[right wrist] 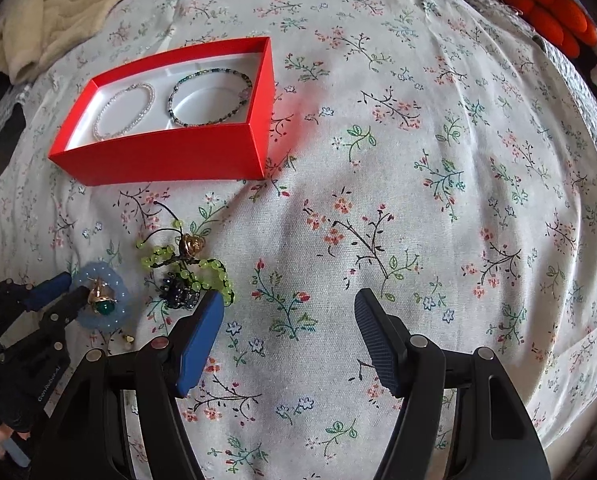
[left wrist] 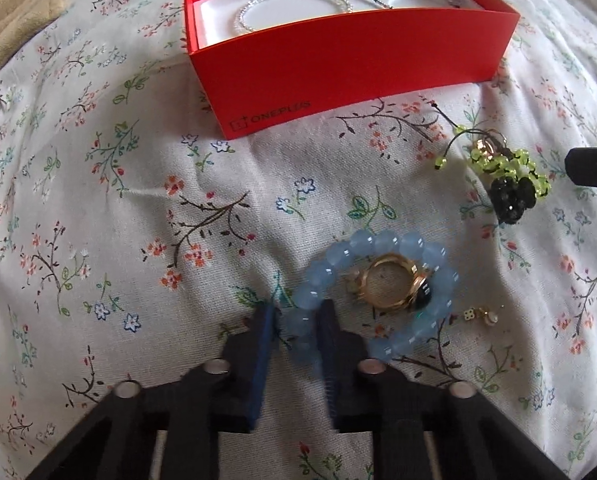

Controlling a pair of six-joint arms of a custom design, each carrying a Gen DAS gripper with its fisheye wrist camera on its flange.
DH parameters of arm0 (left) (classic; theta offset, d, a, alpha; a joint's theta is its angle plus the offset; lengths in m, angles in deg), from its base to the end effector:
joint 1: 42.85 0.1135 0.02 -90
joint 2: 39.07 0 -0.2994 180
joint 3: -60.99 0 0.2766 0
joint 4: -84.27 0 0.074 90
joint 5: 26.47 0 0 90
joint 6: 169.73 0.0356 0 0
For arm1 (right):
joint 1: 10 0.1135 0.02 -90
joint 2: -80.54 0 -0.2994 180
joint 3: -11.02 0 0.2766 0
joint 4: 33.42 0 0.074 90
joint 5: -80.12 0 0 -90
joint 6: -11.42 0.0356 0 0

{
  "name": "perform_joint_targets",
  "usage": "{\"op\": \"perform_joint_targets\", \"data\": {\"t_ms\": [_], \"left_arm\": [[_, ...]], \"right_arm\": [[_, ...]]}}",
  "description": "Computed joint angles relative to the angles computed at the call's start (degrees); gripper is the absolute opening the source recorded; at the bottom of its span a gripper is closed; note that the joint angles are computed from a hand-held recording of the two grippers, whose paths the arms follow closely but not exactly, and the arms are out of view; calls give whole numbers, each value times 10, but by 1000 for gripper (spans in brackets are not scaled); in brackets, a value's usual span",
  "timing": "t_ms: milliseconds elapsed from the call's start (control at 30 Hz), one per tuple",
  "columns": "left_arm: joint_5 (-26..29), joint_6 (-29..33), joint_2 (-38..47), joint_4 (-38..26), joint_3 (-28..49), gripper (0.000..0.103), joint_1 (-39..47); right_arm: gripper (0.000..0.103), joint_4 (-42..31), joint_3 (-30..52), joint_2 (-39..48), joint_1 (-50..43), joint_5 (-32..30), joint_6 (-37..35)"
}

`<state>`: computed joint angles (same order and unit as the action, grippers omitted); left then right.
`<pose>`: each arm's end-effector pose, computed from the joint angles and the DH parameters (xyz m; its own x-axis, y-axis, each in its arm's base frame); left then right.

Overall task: Organize jewelry
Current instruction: 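Grasp the light-blue bead bracelet with the left tool while the right tool grasps the green charm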

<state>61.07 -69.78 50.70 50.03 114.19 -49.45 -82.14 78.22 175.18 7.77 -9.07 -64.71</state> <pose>0.2753 -0.0303 0.1446 -0.9066 0.2787 -0.3168 0.2614 0.9604 0.0967 0.3010 0.0959 0.1780 -0.9701 -0.0592 -0.2355 -0.0715 0.9965 0.0440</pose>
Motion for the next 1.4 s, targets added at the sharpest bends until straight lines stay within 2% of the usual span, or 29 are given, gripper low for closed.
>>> {"op": "perform_joint_targets", "data": {"t_ms": [233,467,533,600,733,800,867,900,1100,1400], "left_arm": [[69,45,-34,-33,13,8,76],[101,51,-60,-43,14,8,104],[104,51,-60,-45,15,8,107],[106,53,-56,-45,17,8,109],[109,55,-46,-43,24,8,116],[110,55,-46,-44,24,8,117],[112,55,-49,-45,24,8,119],[113,55,-50,-45,25,9,121],[145,54,-82,-61,35,8,133],[173,42,-113,-66,43,8,134]], "right_arm": [[71,7,21,24,13,-10,12],[70,13,37,53,17,-2,30],[66,17,39,61,15,-3,30],[51,20,42,70,15,-14,27],[38,28,43,85,38,14,13],[20,35,42,89,52,24,1],[8,38,42,91,61,21,-6],[6,40,43,92,64,17,-7],[6,48,38,56,50,-11,-2],[6,40,-1,-60,24,-50,-11]]}}
